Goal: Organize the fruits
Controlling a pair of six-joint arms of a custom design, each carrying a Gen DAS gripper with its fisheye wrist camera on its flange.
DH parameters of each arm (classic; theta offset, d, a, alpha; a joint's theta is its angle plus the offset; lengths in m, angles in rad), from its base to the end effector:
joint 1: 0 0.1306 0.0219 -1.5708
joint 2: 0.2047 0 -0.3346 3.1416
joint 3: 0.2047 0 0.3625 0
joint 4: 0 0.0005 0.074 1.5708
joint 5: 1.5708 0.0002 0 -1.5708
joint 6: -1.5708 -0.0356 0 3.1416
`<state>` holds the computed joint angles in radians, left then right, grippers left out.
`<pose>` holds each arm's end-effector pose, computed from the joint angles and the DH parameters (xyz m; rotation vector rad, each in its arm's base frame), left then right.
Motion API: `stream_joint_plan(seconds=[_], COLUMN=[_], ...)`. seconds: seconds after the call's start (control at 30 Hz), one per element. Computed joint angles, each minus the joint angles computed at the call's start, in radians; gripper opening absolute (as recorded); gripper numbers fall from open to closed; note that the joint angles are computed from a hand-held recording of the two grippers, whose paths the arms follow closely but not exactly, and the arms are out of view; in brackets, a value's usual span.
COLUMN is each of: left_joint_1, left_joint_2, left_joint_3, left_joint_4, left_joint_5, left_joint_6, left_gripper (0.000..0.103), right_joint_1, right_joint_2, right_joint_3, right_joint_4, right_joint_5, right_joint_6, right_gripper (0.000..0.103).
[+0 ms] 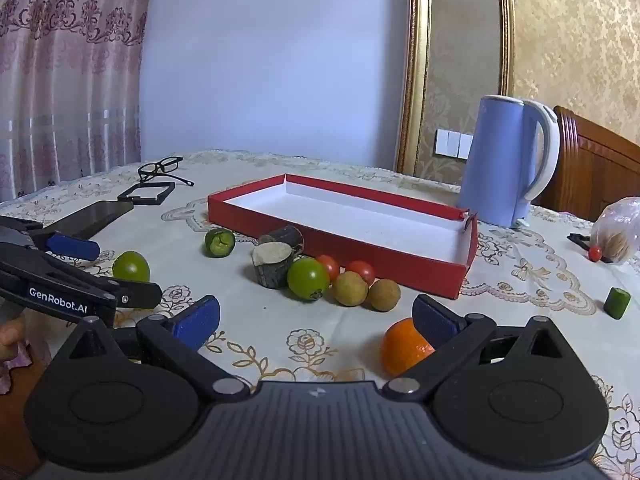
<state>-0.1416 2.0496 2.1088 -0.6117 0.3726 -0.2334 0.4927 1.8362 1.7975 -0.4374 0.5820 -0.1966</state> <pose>0.6774 -0.1102 0.3551 0.6051 2.0104 -0.3397 0.5626 0.2793 0.3672 0.0639 1.9655 -0.1470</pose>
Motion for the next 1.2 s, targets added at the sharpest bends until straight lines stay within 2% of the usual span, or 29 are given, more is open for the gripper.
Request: stream_joint_plan(seconds=[0.03,0.1,0.17,0.2,0.37,0.4,0.57,0.73,0.93,1.2], left_joint_1=[0.004,0.006,0.002,-0.003,-0.008,-0.010,-0.016,-0.014,-0.010,-0.003], left_joint_2=[-0.007,0.028,0.026,0.011,0.021,0.021,0.034,0.035,0.035,0.053], left_joint_3=[-0.008,0.055,0.047,0.016,0.017,0.014,0.008,-0.013,-0.042,-0.019], left_joint_4=[0.002,-0.052,-0.045,-0.015,-0.002,0.005,0.039,0.094,0.156,0.156], left_joint_5=[0.009,0.018,0.011,0.007,-0.021,-0.030,-0.069,-0.067,-0.049,-0.024], left_joint_6=[0.008,0.008,0.011,0.015,-0.002,-0.004,-0.007,0.011,0.049,0.054], left_gripper=[0.103,0.103,0.103,0.103,0.103,0.103,0.103,0.103,0.103,0.103], right_joint_1=[-0.002,-0.002,-0.002,-0.002,-0.009,-0.005,-0.011,-0.003,-0.001,-0.005], right_joint_2=[0.002,0.000,-0.001,-0.002,0.012,0.010,0.016,0.023,0.015,0.000], right_joint_3=[0.010,0.009,0.005,0.003,-0.013,-0.027,-0.024,-0.025,-0.050,-0.077], right_joint_4=[-0.023,-0.019,-0.011,-0.006,0.024,0.050,0.056,0.080,0.130,0.163], right_joint_5=[-0.010,-0.012,-0.006,-0.004,-0.001,0.016,0.032,0.062,0.060,0.043], right_joint_6=[-0.014,-0.010,-0.006,-0.006,-0.067,-0.067,-0.069,-0.028,-0.007,-0.024], right_gripper=[0.103,0.103,0.103,0.103,0.103,0.103,0.103,0.103,0.103,0.103])
